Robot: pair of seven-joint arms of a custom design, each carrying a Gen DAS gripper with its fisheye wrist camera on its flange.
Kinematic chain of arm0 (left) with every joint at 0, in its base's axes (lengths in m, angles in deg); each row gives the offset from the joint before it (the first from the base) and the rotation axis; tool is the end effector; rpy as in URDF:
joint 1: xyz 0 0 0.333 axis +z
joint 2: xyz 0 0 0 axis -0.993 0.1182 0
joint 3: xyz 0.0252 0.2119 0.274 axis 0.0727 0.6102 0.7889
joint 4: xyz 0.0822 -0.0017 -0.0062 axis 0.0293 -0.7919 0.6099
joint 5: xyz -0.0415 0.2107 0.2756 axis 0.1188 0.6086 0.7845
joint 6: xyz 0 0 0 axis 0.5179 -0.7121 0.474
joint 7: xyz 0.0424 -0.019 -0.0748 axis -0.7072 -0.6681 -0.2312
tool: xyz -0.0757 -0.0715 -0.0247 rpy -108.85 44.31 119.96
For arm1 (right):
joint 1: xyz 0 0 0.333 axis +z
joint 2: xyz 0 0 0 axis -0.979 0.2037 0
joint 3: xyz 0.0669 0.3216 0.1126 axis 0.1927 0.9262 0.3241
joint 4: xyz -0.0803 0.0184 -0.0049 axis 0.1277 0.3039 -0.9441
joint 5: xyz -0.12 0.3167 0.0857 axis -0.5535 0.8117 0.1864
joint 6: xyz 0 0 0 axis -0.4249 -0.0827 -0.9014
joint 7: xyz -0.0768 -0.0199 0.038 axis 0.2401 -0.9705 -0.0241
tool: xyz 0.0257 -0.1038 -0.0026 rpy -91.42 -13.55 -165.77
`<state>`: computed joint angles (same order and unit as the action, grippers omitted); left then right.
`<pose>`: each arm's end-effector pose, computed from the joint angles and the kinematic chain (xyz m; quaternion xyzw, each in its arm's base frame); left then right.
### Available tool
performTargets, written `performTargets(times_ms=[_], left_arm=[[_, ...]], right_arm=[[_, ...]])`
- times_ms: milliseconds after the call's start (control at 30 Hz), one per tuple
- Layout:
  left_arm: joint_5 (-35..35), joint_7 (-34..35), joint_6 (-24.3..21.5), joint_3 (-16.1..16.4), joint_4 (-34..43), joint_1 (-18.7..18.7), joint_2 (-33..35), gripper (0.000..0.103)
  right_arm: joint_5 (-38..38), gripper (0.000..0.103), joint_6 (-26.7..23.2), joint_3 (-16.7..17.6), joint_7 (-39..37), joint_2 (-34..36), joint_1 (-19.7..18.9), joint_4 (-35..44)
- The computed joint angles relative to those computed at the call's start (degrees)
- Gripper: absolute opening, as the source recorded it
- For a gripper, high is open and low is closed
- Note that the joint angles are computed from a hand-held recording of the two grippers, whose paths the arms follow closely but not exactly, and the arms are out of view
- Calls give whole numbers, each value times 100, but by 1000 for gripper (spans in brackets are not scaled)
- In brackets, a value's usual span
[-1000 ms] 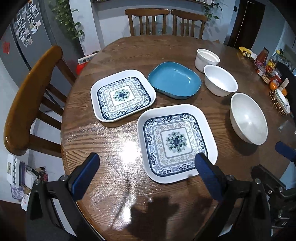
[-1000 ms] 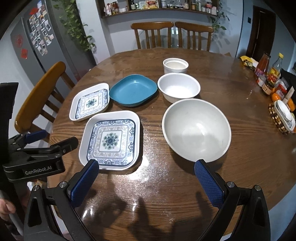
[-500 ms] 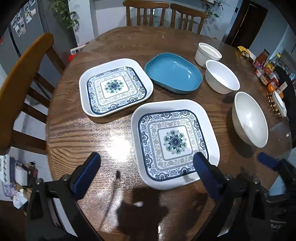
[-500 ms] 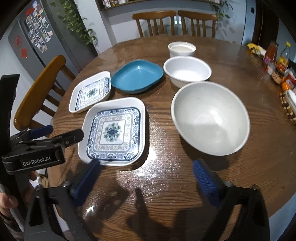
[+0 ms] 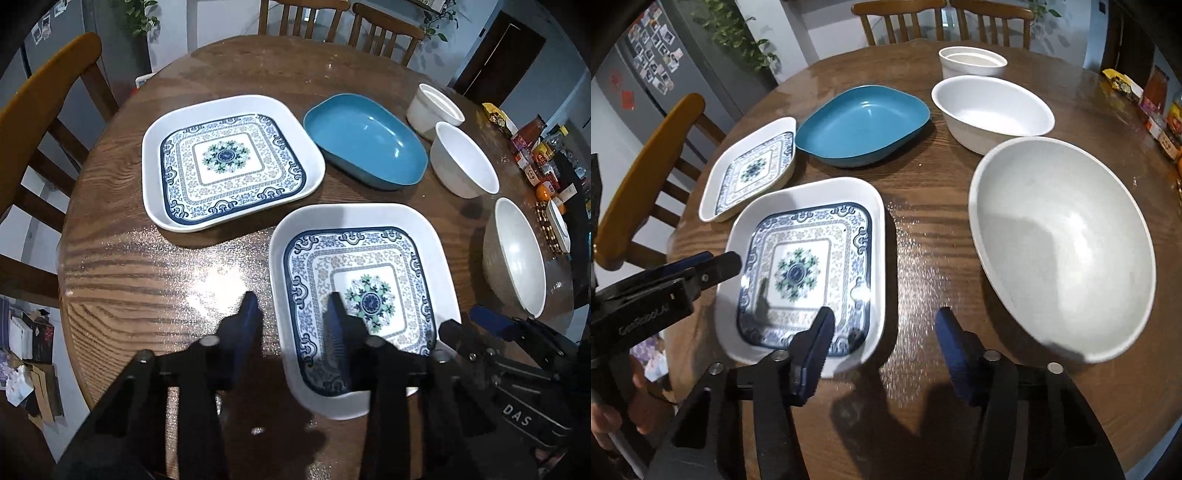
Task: Organize plates and bowls
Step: 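Move both grippers to the large patterned plate and close them on its rim, then lift the large patterned plate off the table with both grippers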
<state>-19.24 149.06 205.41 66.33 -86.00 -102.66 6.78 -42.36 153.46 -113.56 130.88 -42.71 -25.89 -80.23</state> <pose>0.6168 -0.3926 0.3047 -0.5343 0.8132 -0.2268 0.0431 0.5194 0.2712 0.2930 -0.5616 0.7921 -0.1299 0.2008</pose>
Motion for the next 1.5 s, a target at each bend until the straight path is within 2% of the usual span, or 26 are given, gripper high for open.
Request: performTargets(times_ms=[133,200,233,300,333,400,533,667,733,800,900,1067,1233,1500], left_arm=[[-17,-10,-129,17,180,-17,125,24],[-45,25,-195,-14,269,0,196,17],[-62,58,-236,-38,315,11,230,16],[-57,58,-345,-2,421,-39,291,15],[-61,56,-374,7,426,-45,289,14],[-88,-3,-384,32,441,-54,294,10],[-137,144,-365,-62,293,58,206,10],[-233,218,0,-153,-292,286,-149,10],[-259,182,160,-136,-568,375,-332,10],[-258,83,226,-68,-748,410,-473,10],[-134,-85,293,101,-900,362,-566,10],[-50,-299,203,155,-850,309,-419,10],[166,-434,179,274,-601,148,-262,11],[183,-374,4,165,-417,171,-157,11]], right_arm=[[16,47,-219,171,-110,85,-200,209],[-24,34,-286,309,-144,123,-356,299],[-46,30,-347,397,-184,151,-453,365],[-190,15,-434,351,-143,204,-429,452],[-231,12,-426,416,-164,206,-498,478],[-312,12,-464,441,-138,212,-539,514],[-431,10,-524,479,28,166,-555,515],[-808,10,-446,234,271,13,-245,431],[-914,10,-404,318,248,-34,-282,467],[-919,10,-405,547,120,-29,-446,575],[-944,10,-477,721,-1,98,-543,793],[-797,10,-618,1049,-205,297,-820,1005],[-1000,10,-856,764,-62,434,-598,1184],[-1132,10,-886,873,138,370,-753,1107]])
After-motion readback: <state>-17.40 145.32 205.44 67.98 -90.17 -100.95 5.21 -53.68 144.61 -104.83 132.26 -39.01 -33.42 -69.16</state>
